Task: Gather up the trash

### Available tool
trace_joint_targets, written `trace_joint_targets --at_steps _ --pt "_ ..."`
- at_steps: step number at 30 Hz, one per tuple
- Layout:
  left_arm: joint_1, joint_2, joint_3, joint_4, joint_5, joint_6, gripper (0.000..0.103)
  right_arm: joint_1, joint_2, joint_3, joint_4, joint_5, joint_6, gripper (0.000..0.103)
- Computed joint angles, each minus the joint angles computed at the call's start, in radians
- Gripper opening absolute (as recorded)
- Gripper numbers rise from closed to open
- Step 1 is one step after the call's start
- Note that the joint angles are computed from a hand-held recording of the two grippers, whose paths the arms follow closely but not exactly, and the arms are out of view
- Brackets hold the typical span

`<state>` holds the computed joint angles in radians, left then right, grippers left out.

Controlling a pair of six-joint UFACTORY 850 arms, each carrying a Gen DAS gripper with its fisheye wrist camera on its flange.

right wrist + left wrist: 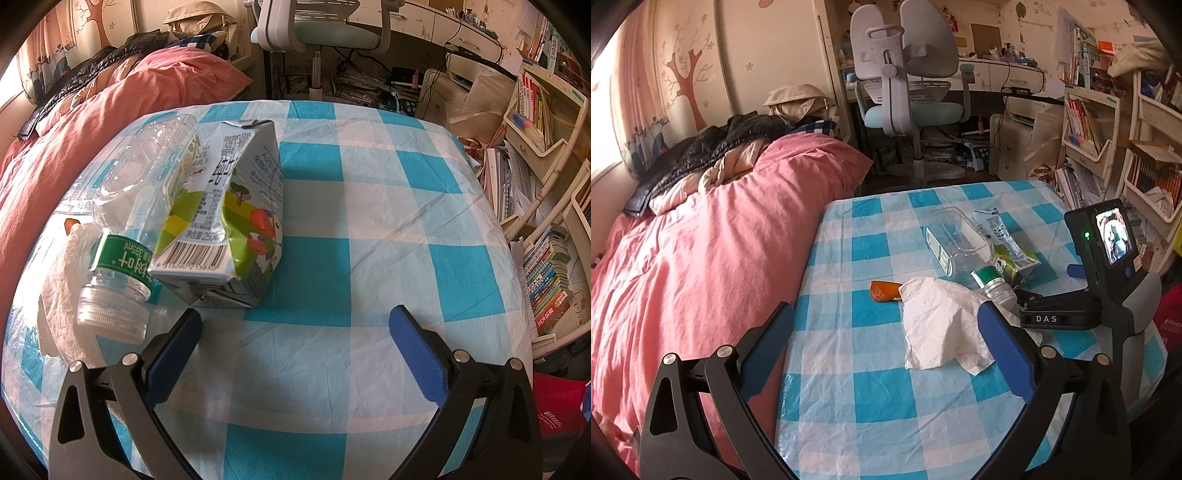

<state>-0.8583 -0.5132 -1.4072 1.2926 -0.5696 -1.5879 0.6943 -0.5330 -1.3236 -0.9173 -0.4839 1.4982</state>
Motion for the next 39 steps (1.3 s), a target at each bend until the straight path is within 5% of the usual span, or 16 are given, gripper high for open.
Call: trace_joint_targets --at_steps 6,32,39 --pt "0.001 -0.014 -0.014 -0.024 -0.009 0.07 0.096 0.0 0.001 0.001 0.0 0.0 0.001 0.097" --pt "0.224 -0.004 0.069 -0.622 0.326 0.111 0.096 0.0 0.0 0.0 0.0 0.0 0.0 0.097" --pt "0.202 -0.055 0.008 -0.7 0.353 0.265 0.096 0.001 0.002 0.002 0.0 0.0 0.0 0.097"
